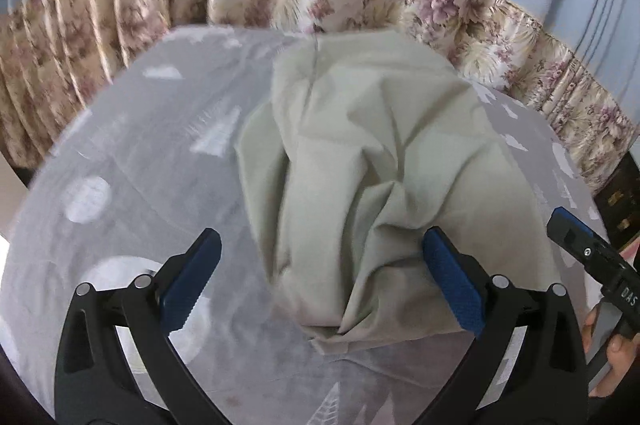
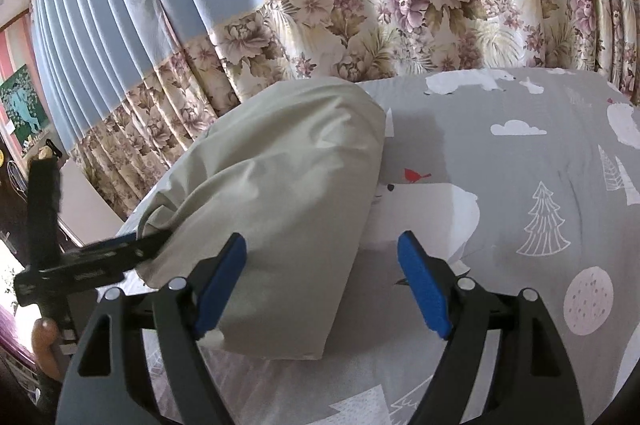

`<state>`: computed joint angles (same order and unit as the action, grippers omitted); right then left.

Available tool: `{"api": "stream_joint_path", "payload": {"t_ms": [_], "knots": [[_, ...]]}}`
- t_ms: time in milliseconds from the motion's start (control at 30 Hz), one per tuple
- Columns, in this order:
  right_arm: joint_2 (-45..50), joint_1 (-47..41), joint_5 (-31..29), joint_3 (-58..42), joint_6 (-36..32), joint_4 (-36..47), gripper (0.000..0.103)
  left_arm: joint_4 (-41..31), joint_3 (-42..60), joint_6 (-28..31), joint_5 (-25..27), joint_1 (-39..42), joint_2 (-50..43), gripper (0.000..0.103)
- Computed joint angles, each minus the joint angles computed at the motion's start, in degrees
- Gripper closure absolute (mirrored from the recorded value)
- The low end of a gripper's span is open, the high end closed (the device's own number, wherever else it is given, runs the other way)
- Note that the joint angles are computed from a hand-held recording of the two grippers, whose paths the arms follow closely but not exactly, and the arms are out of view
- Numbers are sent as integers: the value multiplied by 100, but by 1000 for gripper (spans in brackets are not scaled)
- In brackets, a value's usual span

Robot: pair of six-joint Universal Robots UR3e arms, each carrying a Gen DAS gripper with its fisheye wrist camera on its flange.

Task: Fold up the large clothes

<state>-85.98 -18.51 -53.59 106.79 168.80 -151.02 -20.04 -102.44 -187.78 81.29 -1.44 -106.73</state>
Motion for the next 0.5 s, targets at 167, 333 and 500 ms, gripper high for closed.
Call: {"api": "stream_joint_path", "payload": {"t_ms": [167,333,500], "knots": [[-28,15,-114,-46,-131,121,24,-121,-23,-51,-669,196,-409,3],[24,18,-22,-154,-181,369,24,54,-80,60,-430,46,-461,3],[70,70,-47,-192,-224,231,24,587,-328,331,-151,36,-224,3]]}}
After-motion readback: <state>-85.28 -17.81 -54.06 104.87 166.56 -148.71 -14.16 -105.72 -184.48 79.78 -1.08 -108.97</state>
